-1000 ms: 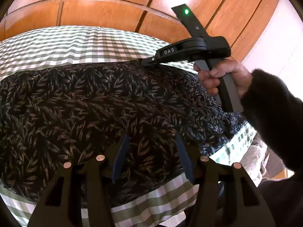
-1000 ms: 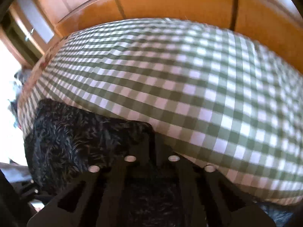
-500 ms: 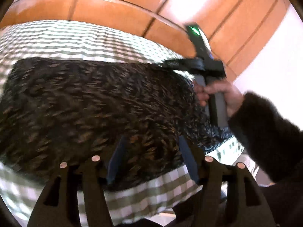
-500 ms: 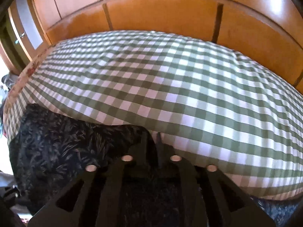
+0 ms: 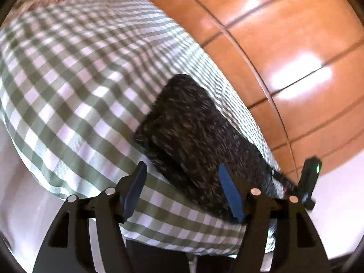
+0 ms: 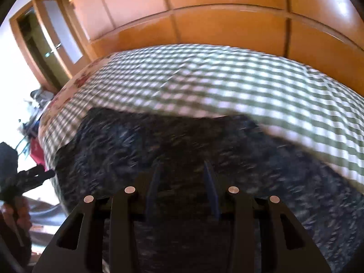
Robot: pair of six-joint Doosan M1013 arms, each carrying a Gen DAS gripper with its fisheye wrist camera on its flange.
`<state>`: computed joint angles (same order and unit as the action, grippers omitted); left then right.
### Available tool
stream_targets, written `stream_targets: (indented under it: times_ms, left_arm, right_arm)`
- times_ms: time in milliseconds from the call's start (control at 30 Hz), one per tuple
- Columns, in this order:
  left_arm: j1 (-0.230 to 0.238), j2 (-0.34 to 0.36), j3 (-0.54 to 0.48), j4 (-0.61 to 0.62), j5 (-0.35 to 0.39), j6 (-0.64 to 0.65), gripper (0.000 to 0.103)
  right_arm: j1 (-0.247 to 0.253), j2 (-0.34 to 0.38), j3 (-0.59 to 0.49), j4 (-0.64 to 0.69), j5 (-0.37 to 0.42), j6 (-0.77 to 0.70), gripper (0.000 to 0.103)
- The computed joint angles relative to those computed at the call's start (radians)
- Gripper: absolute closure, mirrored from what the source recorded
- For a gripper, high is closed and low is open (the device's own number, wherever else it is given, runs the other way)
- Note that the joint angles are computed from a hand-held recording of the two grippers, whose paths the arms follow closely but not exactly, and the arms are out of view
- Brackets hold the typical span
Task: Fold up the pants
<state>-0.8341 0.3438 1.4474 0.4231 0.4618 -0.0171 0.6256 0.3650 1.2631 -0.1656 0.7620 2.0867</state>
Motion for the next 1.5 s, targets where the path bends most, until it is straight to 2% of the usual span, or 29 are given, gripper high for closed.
stream_targets:
  times_ms: [100,200,267,300,367,400,467,567,633,700,733,767,800,867,933,967,1067,1133,1233,1267,1300,1500]
  left_arm:
    - [0.016,0.003,0.014,-0.043,-0.023,-0.041,0.034]
    - [0.021,0.015,0.007,-0.026,-0.047,-0.087,0.034]
    - [0.024,0.025,-0.001,-0.02,-0.052,-0.095,0.038]
    - [0.022,0.033,-0.014,0.008,-0.042,-0.108,0.064]
    - [0.014,0.045,-0.044,0.017,0.018,-0.066,0.085]
    - [0.016,0.045,-0.049,0.034,0.03,-0.061,0.089]
    - [0.004,0.041,-0.06,0.084,0.069,-0.065,0.09]
    - [-0.004,0.044,-0.084,0.072,0.156,-0.012,0.091]
    - [0.001,0.065,-0.111,0.007,0.222,0.06,0.089]
    - [-0.001,0.077,-0.135,-0.01,0.276,0.091,0.077]
    - [-0.007,0.08,-0.147,0.016,0.307,0.091,0.073]
    - [-0.011,0.079,-0.155,0.039,0.336,0.084,0.063]
    - [-0.02,0.081,-0.172,0.087,0.388,0.072,0.061]
    - [-0.03,0.074,-0.185,0.154,0.415,0.075,0.061]
    - [-0.034,0.08,-0.213,0.19,0.406,0.123,0.058]
    - [-0.033,0.086,-0.226,0.187,0.403,0.148,0.057]
    - [-0.025,0.14,-0.319,0.124,0.426,0.287,0.057]
    - [-0.021,0.192,-0.397,0.091,0.451,0.367,0.057]
    - [-0.015,0.272,-0.526,0.04,0.522,0.459,0.057]
    - [-0.013,0.296,-0.565,0.03,0.559,0.472,0.057]
    - [-0.01,0.318,-0.605,0.015,0.583,0.49,0.057]
    - [-0.003,0.398,-0.728,-0.022,0.703,0.539,0.058]
  right_arm:
    - [0.008,0.013,-0.016,0.025,0.006,-0.024,0.065]
    - [0.014,0.032,-0.038,0.034,0.015,-0.039,0.065]
    - [0.015,0.042,-0.051,0.031,0.019,-0.035,0.065]
    - [0.014,0.048,-0.059,0.036,0.021,-0.034,0.065]
    - [0.014,0.059,-0.076,0.025,0.034,-0.019,0.065]
    - [0.015,0.064,-0.082,0.012,0.041,-0.006,0.065]
    - [0.012,0.077,-0.097,0.0,0.056,0.011,0.065]
    - [0.008,0.115,-0.139,-0.027,0.124,0.042,0.065]
    - [0.007,0.129,-0.148,-0.036,0.128,0.049,0.065]
    - [0.012,0.132,-0.151,-0.063,0.131,0.057,0.065]
    - [0.014,0.131,-0.151,-0.067,0.133,0.056,0.065]
    - [0.016,0.128,-0.15,-0.071,0.133,0.053,0.065]
    - [0.019,0.123,-0.146,-0.085,0.134,0.061,0.065]
    - [0.036,0.106,-0.134,-0.151,0.138,0.102,0.065]
    - [0.059,0.086,-0.116,-0.248,0.139,0.148,0.065]
    - [0.068,0.077,-0.109,-0.284,0.14,0.169,0.065]
    - [0.097,0.05,-0.087,-0.417,0.172,0.283,0.051]
    - [0.113,0.029,-0.063,-0.505,0.185,0.353,0.049]
    - [0.127,0.003,-0.03,-0.605,0.228,0.462,0.047]
    - [0.129,-0.005,-0.02,-0.625,0.234,0.494,0.041]
    - [0.129,-0.019,-0.002,-0.648,0.237,0.538,0.039]
    - [0.128,-0.058,0.046,-0.685,0.256,0.614,0.039]
